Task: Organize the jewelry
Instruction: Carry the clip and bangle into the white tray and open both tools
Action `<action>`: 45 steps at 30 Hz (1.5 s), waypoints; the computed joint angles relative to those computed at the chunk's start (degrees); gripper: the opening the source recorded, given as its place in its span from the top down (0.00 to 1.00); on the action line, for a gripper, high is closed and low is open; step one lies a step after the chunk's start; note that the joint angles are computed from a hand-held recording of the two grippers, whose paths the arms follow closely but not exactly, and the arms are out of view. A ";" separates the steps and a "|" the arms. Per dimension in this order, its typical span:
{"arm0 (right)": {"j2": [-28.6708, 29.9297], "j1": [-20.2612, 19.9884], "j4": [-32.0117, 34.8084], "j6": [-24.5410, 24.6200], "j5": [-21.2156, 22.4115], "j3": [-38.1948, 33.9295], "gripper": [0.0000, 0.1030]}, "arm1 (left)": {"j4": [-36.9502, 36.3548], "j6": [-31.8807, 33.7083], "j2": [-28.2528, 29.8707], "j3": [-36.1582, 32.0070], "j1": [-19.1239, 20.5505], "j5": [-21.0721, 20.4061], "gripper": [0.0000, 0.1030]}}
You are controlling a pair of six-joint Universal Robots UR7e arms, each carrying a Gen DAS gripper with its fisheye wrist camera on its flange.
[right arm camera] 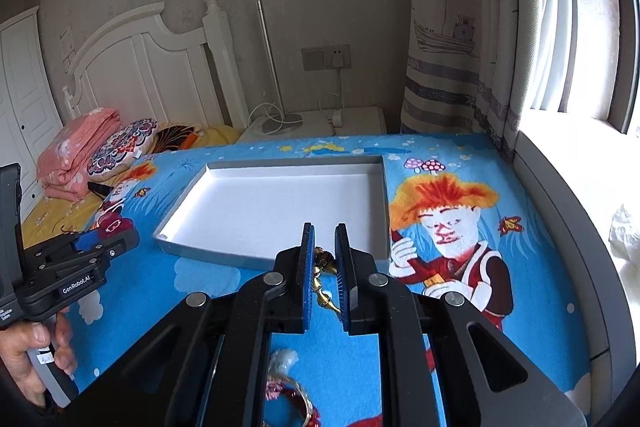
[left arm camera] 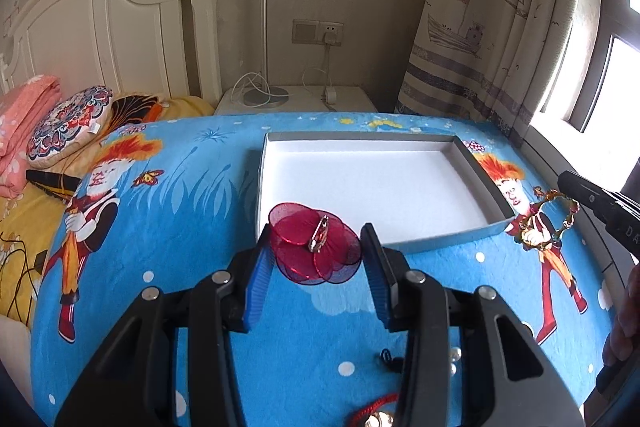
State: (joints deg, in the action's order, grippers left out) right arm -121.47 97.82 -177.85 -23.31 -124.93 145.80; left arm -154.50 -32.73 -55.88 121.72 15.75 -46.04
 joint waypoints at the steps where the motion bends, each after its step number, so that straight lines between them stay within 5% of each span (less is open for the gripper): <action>1: 1.42 0.27 -1.02 -0.03 -0.27 -0.58 0.88 | -0.19 0.64 0.75 -0.93 0.34 0.18 0.59; 19: 21.17 -4.27 -15.68 -4.61 -6.22 -6.17 0.88 | 3.03 5.33 13.27 -13.89 6.21 3.37 0.59; 35: 22.66 -8.52 -11.89 -2.06 -5.45 -6.22 0.87 | 4.56 7.27 17.39 -16.95 8.90 -0.61 0.57; 42: 22.39 -8.96 -11.71 -1.25 -7.34 -5.78 0.85 | 4.15 7.59 16.48 -15.93 8.48 -0.43 0.40; 45: 21.15 -9.23 -10.78 -0.81 -6.57 -5.11 0.74 | 4.54 7.69 15.57 -15.32 7.95 0.25 0.36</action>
State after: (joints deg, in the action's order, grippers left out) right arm -100.32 88.59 -188.62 -24.12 -131.49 140.68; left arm -149.96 -25.04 -40.30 106.41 23.71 -45.79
